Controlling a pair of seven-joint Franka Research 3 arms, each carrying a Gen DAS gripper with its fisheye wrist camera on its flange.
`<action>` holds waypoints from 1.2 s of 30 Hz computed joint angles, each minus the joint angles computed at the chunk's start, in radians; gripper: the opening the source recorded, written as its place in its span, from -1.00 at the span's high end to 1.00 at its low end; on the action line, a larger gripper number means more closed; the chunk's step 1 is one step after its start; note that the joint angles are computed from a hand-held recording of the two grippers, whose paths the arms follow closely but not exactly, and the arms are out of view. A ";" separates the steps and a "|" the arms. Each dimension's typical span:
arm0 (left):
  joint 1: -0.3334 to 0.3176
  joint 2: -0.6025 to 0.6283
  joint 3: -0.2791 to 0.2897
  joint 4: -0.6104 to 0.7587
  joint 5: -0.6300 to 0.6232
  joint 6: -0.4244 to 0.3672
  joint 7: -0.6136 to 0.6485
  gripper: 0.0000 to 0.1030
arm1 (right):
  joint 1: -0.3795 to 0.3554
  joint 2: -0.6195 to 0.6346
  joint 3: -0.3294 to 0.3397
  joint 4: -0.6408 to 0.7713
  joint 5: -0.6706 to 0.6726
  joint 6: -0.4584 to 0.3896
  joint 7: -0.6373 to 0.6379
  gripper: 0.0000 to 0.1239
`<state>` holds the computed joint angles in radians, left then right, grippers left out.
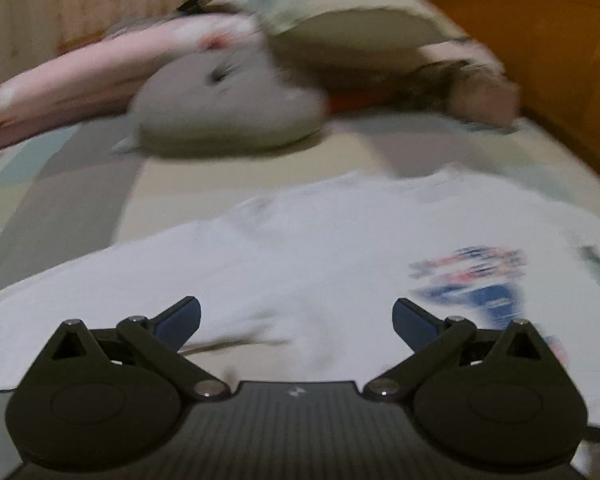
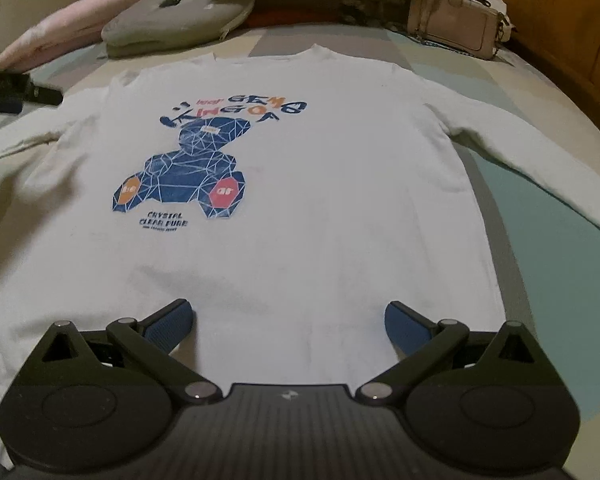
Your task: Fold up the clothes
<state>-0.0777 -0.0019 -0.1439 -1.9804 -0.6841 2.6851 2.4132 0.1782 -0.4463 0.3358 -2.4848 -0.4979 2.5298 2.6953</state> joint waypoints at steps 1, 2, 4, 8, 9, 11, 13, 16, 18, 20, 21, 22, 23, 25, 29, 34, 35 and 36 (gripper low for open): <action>-0.008 -0.022 -0.008 -0.010 -0.024 -0.015 0.008 -0.98 | -0.004 -0.007 0.003 -0.011 -0.013 0.017 0.007 -0.66; -0.020 -0.040 -0.013 -0.024 -0.045 -0.015 0.014 -0.98 | -0.009 -0.014 0.007 -0.022 -0.026 0.033 0.014 -0.66; -0.054 -0.073 -0.021 -0.062 -0.076 0.016 0.021 -0.99 | -0.022 -0.028 0.017 -0.043 -0.050 0.065 0.028 -0.66; -0.116 -0.102 -0.031 -0.150 -0.014 0.101 -0.057 -0.99 | 0.023 -0.075 -0.036 -0.074 0.043 0.081 -0.057 -0.66; -0.124 -0.106 -0.033 -0.175 0.028 0.116 -0.102 -0.99 | 0.029 -0.107 -0.045 -0.095 0.074 0.089 -0.070 -0.66; -0.138 -0.116 -0.034 -0.226 0.107 0.140 -0.182 -0.99 | 0.024 -0.187 -0.045 -0.139 0.119 0.092 -0.085 -0.66; -0.139 -0.125 -0.033 -0.275 0.209 0.155 -0.273 -0.99 | -0.017 -0.292 -0.013 -0.175 0.113 0.048 -0.091 -0.66; -0.146 -0.145 -0.016 -0.343 0.298 0.176 -0.369 -0.99 | -0.087 -0.441 0.003 -0.230 0.101 -0.012 -0.119 -0.66; -0.178 -0.182 0.013 -0.387 0.270 0.200 -0.356 -0.99 | -0.149 -0.513 -0.016 -0.267 0.099 -0.030 -0.141 -0.66; -0.191 -0.207 0.032 -0.404 0.287 0.188 -0.382 -0.99 | -0.241 -0.541 -0.023 -0.282 0.084 -0.048 -0.152 -0.66; -0.196 -0.216 0.037 -0.410 0.296 0.185 -0.397 -0.99 | -0.300 -0.547 -0.019 -0.289 0.064 -0.040 -0.147 -0.66; -0.205 -0.225 0.046 -0.415 0.299 0.178 -0.403 -0.99 | -0.366 -0.538 -0.012 -0.290 0.046 -0.035 -0.130 -0.66; -0.215 -0.229 0.054 -0.416 0.301 0.171 -0.404 -0.99 | -0.433 -0.522 -0.004 -0.286 0.024 -0.030 -0.108 -0.66; -0.227 -0.235 0.065 -0.420 0.304 0.164 -0.406 -0.99 | -0.556 -0.460 0.004 -0.270 -0.015 -0.005 -0.045 -0.66; -0.245 -0.225 0.073 -0.413 0.303 0.166 -0.414 -0.99 | -0.680 -0.302 0.004 -0.221 -0.101 0.035 0.046 -0.66; -0.267 -0.225 0.079 -0.419 0.305 0.224 -0.389 -0.99 | -0.626 -0.292 -0.021 -0.260 -0.191 0.017 0.082 -0.66; -0.280 -0.224 0.088 -0.417 0.291 0.235 -0.374 -0.99 | -0.593 -0.319 -0.046 -0.281 -0.179 0.009 0.070 -0.66; -0.294 -0.222 0.098 -0.414 0.271 0.242 -0.357 -0.99 | -0.558 -0.346 -0.072 -0.295 -0.154 -0.011 0.047 -0.66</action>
<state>-0.3718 -0.2242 -0.0457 -2.3942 -0.4131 2.9273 2.0566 -0.3795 -0.7927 0.2641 -2.7797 -0.6517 2.5186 2.7420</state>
